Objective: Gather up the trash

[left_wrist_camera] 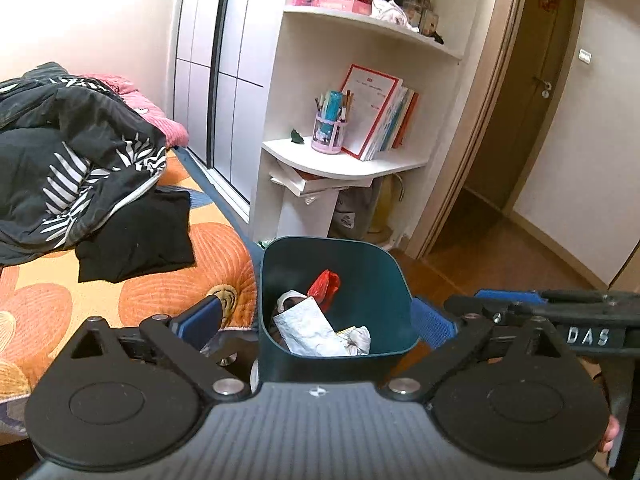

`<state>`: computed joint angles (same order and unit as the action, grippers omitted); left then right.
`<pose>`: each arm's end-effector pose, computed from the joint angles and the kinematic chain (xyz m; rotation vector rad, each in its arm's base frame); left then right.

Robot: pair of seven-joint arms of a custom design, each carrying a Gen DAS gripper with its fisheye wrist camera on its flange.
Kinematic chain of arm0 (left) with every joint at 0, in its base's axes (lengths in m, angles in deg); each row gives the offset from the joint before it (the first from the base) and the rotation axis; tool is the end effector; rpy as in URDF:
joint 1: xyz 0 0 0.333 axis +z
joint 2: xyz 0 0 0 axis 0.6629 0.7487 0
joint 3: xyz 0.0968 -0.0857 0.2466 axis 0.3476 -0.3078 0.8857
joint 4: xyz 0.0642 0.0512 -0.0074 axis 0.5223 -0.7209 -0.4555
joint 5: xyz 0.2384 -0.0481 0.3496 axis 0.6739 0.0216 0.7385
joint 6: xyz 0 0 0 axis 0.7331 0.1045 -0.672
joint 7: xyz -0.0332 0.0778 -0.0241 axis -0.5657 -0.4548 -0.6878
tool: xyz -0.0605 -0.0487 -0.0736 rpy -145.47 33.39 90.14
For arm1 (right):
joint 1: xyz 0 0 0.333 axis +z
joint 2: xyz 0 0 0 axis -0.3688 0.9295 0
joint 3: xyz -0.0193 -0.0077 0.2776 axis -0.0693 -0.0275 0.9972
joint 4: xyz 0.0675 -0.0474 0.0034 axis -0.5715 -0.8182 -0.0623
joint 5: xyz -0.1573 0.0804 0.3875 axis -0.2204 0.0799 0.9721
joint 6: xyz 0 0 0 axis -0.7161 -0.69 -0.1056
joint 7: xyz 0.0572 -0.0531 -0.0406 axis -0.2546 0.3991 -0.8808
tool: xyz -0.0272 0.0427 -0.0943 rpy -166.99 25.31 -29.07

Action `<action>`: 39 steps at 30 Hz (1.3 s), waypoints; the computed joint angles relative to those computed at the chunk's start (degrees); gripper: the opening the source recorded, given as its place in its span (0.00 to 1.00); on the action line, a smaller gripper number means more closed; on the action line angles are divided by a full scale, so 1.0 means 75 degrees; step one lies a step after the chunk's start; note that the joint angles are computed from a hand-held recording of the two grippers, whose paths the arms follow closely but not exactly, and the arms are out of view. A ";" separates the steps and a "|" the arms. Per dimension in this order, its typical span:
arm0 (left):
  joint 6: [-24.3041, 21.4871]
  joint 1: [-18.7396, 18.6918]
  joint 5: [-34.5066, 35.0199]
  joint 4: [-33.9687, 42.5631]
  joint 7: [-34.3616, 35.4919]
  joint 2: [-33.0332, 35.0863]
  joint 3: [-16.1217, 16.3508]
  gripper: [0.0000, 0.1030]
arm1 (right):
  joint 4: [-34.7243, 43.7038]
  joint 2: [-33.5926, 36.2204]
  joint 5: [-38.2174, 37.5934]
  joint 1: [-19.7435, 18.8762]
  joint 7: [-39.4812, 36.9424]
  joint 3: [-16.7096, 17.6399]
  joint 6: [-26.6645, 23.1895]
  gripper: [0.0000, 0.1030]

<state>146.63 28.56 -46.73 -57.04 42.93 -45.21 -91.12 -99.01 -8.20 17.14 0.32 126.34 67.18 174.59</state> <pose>0.4343 -0.2319 0.8606 -1.6201 1.8311 -1.0373 0.4490 0.3078 0.8231 -1.6049 1.3952 -0.2764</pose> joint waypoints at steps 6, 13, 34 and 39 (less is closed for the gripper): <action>0.0337 0.0039 0.0162 -0.0775 -0.0210 -0.0758 -0.0005 0.98 | -0.0541 -0.0466 -0.0528 -0.0045 0.0472 0.0289 0.0175 0.52; 0.0101 0.0110 0.0492 -0.1271 -0.0349 -0.1321 -0.0098 0.98 | -0.0985 -0.0835 -0.1063 -0.0093 0.0915 0.0574 0.0359 0.52; -0.0064 0.0064 0.0523 -0.1790 -0.0684 -0.1824 -0.0037 0.98 | -0.1218 -0.1031 -0.1775 -0.0175 0.1236 0.0881 0.0669 0.52; -0.0112 0.0042 0.0465 -0.1799 -0.0703 -0.1835 -0.0021 0.98 | -0.1213 -0.1029 -0.1802 -0.0166 0.1271 0.0879 0.0644 0.52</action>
